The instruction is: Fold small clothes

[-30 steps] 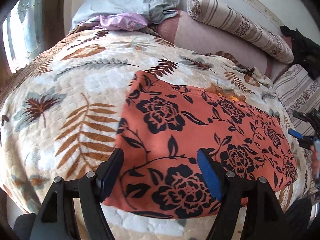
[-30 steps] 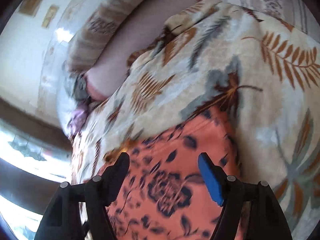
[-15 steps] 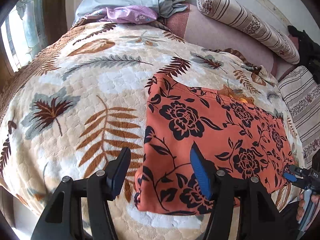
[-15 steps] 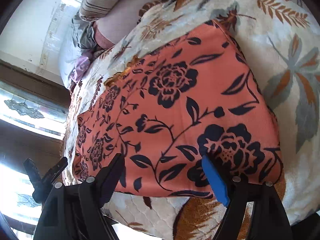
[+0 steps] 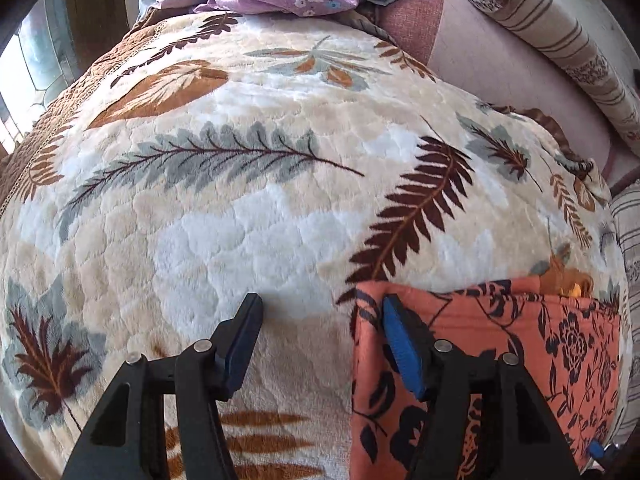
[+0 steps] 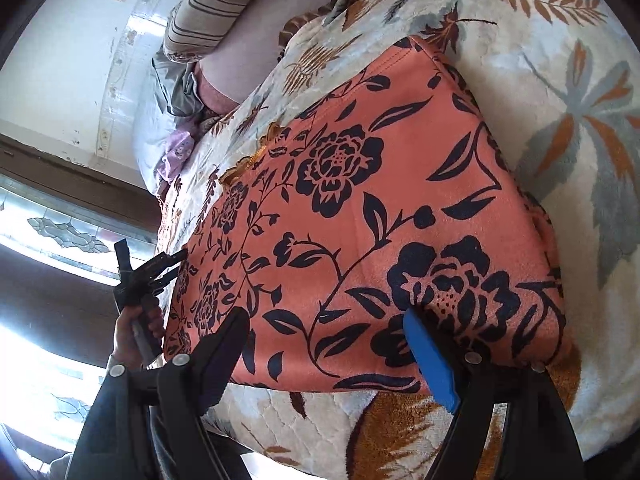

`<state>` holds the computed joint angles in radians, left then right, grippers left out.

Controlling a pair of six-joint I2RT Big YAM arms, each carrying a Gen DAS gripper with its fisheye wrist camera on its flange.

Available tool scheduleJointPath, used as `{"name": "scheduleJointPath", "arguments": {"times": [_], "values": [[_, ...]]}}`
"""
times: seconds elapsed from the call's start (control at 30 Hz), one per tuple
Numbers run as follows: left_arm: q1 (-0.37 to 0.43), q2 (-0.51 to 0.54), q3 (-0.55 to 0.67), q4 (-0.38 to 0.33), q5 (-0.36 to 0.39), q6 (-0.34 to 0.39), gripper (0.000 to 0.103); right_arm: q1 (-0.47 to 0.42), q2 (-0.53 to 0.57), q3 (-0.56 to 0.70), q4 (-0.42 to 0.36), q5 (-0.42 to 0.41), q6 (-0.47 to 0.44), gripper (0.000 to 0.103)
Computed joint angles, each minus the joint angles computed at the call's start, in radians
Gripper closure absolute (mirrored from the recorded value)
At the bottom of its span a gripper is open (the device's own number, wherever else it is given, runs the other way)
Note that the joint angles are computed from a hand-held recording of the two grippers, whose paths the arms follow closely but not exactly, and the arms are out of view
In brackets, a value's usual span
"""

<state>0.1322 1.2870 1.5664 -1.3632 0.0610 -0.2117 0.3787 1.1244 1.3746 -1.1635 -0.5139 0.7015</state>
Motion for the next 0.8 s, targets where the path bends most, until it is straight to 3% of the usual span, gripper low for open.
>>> {"name": "scheduleJointPath", "arguments": {"times": [0.07, 0.13, 0.33, 0.37, 0.4, 0.43, 0.47, 0.5, 0.57, 0.67, 0.8], "values": [[0.002, -0.019, 0.001, 0.008, -0.014, -0.007, 0.039, -0.013, 0.012, 0.034, -0.024, -0.006, 0.005, 0.021], [-0.007, -0.069, -0.021, 0.03, -0.048, 0.004, 0.039, -0.032, 0.022, 0.068, 0.006, -0.024, -0.002, 0.021], [-0.06, -0.252, -0.102, 0.011, -0.026, 0.028, 0.039, -0.125, 0.187, 0.17, 0.103, -0.17, -0.016, 0.021], [-0.081, -0.276, -0.114, -0.001, -0.028, 0.023, 0.039, -0.141, 0.215, 0.174, 0.106, -0.164, 0.0, 0.021], [-0.103, -0.305, -0.13, -0.013, -0.037, 0.005, 0.039, -0.157, 0.236, 0.179, 0.079, -0.105, 0.014, 0.021], [-0.129, -0.328, -0.143, -0.027, -0.041, -0.011, 0.039, -0.171, 0.228, 0.157, 0.099, -0.065, 0.061, 0.021], [-0.155, -0.35, -0.152, -0.047, -0.04, -0.02, 0.039, -0.189, 0.195, 0.11, 0.169, -0.082, 0.137, 0.023], [-0.181, -0.375, -0.164, -0.06, -0.05, -0.035, 0.039, -0.194, 0.163, 0.086, 0.19, -0.064, 0.174, 0.022], [-0.241, -0.414, -0.189, -0.071, -0.094, -0.066, 0.039, -0.176, 0.105, 0.085, 0.136, 0.029, 0.122, 0.021], [-0.323, -0.446, -0.212, -0.089, -0.138, -0.11, 0.039, -0.15, 0.014, 0.058, 0.096, -0.012, 0.067, 0.02], [-0.397, -0.453, -0.225, -0.092, -0.155, -0.186, 0.039, -0.087, -0.1, -0.015, 0.081, -0.076, 0.065, 0.02]]}}
